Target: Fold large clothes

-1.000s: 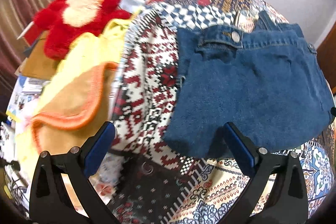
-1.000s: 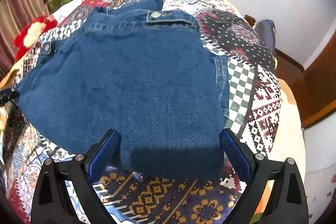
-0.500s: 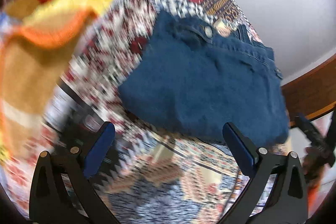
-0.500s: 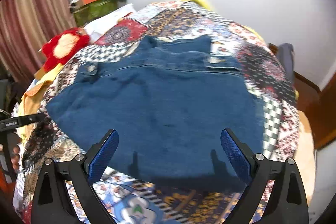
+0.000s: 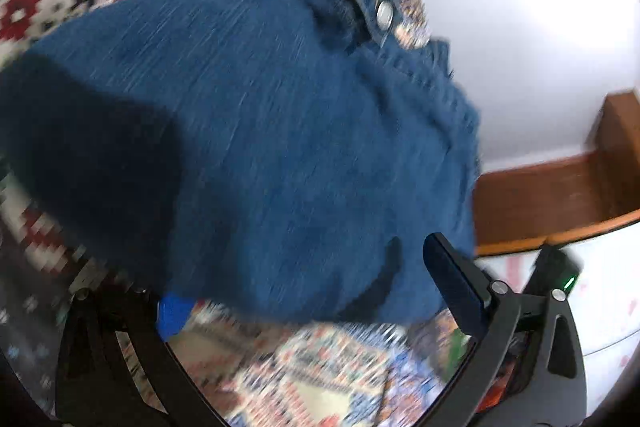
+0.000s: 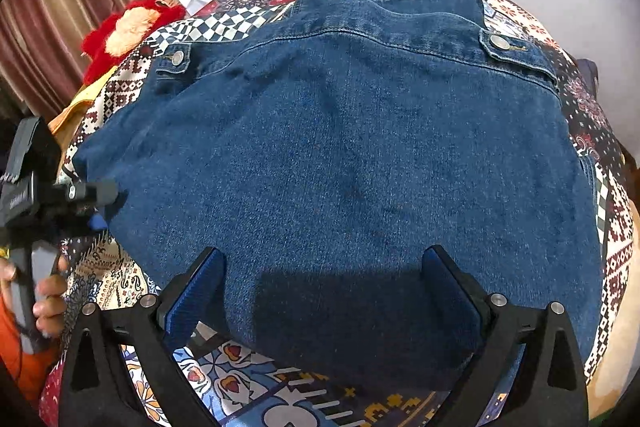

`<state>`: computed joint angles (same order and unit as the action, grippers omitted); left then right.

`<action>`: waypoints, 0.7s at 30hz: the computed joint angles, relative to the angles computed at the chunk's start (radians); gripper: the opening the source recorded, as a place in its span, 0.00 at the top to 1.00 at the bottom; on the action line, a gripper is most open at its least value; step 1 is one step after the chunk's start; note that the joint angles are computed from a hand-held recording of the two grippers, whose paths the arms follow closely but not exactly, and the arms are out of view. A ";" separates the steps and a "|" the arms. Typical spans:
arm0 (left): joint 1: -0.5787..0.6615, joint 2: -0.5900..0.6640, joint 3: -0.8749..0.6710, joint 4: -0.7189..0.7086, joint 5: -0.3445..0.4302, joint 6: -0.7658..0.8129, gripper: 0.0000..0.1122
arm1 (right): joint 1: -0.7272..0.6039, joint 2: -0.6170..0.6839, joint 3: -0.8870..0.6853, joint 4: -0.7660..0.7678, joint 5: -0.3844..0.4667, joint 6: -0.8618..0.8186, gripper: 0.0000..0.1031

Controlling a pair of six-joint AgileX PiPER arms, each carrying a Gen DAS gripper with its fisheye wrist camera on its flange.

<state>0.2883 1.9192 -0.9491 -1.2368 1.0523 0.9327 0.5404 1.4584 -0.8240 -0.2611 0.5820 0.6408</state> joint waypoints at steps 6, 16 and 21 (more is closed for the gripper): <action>-0.078 -0.059 -0.009 0.010 -0.216 -0.141 0.53 | -0.008 -0.016 -0.001 0.013 0.016 -0.019 0.03; -0.168 -0.449 0.040 0.132 -0.456 -0.231 0.84 | -0.016 -0.099 -0.039 0.004 0.060 0.025 0.03; -0.279 -0.655 0.049 0.423 -0.627 -0.416 0.84 | 0.017 -0.049 -0.105 -0.025 0.046 0.078 0.03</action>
<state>0.0098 1.2641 -0.9004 -0.8140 0.4250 0.5167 0.5576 1.4099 -0.9293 -0.2859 0.6283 0.7187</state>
